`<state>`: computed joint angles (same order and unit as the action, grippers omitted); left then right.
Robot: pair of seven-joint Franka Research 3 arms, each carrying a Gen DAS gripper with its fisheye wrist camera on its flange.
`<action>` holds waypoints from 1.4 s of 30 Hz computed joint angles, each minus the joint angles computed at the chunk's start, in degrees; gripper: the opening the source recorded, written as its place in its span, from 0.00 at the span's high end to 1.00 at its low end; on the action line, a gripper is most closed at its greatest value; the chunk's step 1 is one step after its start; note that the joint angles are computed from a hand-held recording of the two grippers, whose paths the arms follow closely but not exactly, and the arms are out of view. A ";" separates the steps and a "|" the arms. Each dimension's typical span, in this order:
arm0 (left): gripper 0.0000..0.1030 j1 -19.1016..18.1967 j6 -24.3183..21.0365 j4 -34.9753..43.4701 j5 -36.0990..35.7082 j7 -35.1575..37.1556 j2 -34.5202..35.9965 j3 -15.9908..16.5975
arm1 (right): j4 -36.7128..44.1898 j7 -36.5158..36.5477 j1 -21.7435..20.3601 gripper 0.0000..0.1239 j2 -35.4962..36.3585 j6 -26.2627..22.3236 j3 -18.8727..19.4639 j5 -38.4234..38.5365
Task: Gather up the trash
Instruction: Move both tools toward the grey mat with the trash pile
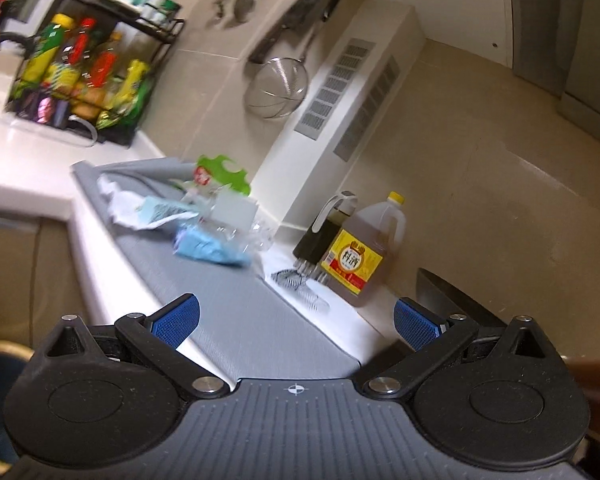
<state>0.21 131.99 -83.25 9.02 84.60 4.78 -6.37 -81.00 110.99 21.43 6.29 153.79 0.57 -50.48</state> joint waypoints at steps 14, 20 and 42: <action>0.00 -0.73 4.75 -3.38 0.11 0.46 -2.68 -0.32 | -8.54 -34.54 -4.21 0.17 -12.96 -1.16 6.06 29.63; 0.00 -0.66 3.68 -2.54 -0.79 -0.52 -2.20 -0.22 | -7.84 -42.16 -6.42 0.17 -17.81 -3.15 6.82 32.71; 0.00 4.57 6.44 -8.05 15.40 -8.89 -7.79 2.60 | 37.27 -17.69 3.84 0.17 22.75 -8.17 -1.08 48.21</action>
<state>4.79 138.44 -91.30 24.42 75.71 -3.01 -3.77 -43.72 93.31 25.27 29.04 145.63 -0.51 -2.27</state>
